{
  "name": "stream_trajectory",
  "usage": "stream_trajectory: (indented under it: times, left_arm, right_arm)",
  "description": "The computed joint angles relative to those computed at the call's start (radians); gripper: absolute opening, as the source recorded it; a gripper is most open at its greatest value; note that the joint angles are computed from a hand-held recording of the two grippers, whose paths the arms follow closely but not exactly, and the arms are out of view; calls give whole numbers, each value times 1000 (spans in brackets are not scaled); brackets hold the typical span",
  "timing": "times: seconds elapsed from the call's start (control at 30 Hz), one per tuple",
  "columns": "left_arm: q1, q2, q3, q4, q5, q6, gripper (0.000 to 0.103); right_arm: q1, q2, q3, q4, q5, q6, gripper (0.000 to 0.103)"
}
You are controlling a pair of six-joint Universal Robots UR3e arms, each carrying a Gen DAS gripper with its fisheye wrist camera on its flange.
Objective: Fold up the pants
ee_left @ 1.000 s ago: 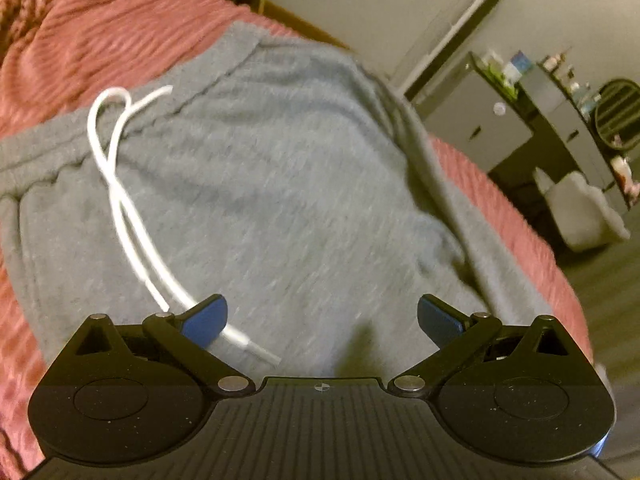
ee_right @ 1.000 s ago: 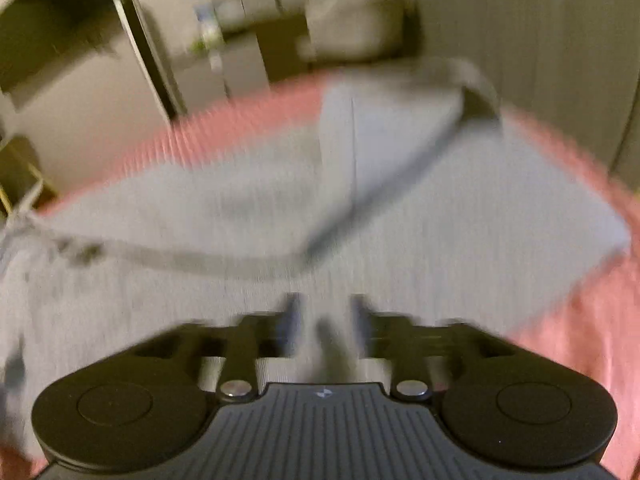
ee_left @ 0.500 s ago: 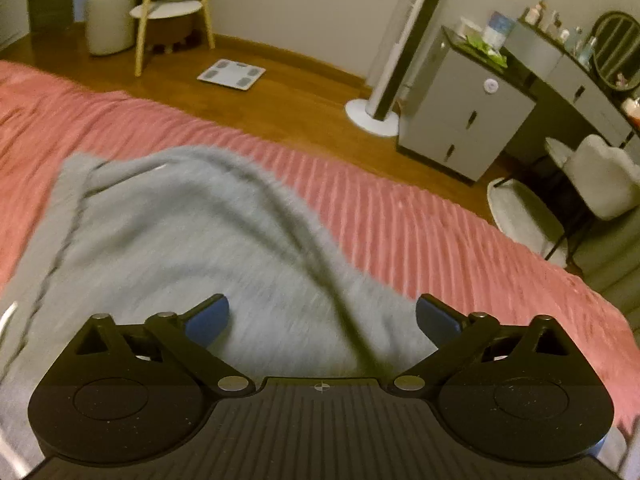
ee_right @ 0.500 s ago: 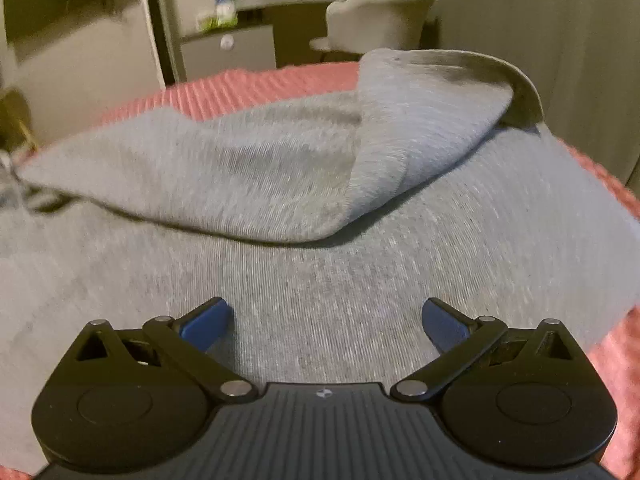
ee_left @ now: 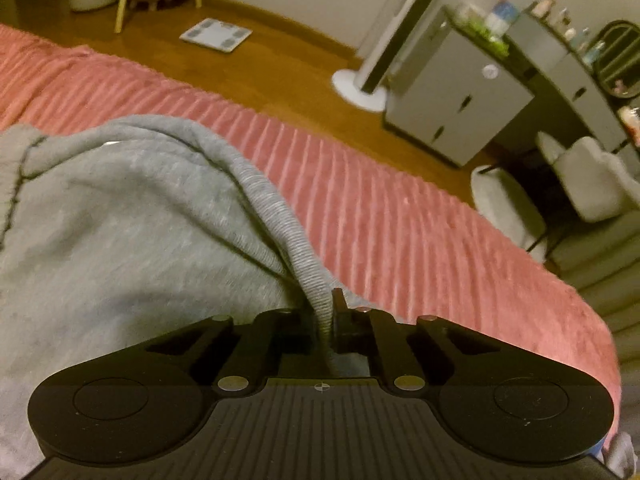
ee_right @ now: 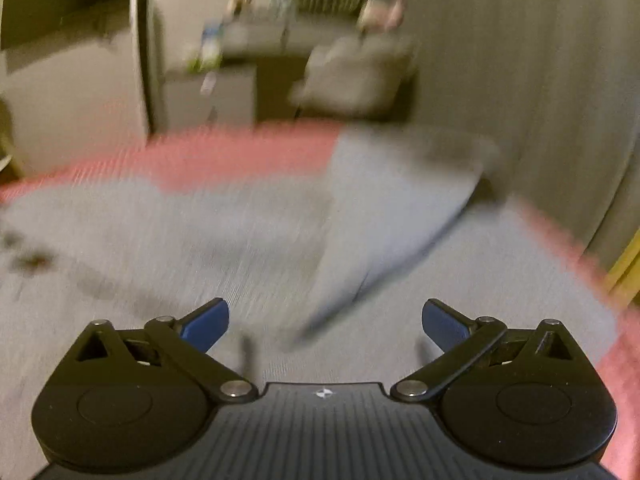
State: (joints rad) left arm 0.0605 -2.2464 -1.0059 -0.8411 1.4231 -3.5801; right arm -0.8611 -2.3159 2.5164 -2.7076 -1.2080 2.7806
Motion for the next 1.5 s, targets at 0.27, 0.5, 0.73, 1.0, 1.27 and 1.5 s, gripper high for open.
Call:
stream_trajectory:
  times: [0.27,0.5,0.73,1.0,1.27,1.5]
  left_arm:
    - [23,359,-450,197,-60,25,7]
    - [68,523,-580,121,-96,48,7]
    - [136,756,-695,65,-181,108,7]
    - [310,1400,-1032,-124,-342,273,4]
    - [320,1496,-1254,-166,-202,298,34]
    - [163,1058,-1055,242,-65,200,91]
  right_arm:
    - [289,716,-474,-262,-298,131,51]
    - [383,976,-749,-46,-465,137,56]
    - [79,715,-679,67,-111,153,8]
    - [-746,103,-403,601,479,-205,5]
    - [-783,247,-212,607,347,-317,9]
    - [-744,257,-176,503,326,-219,16]
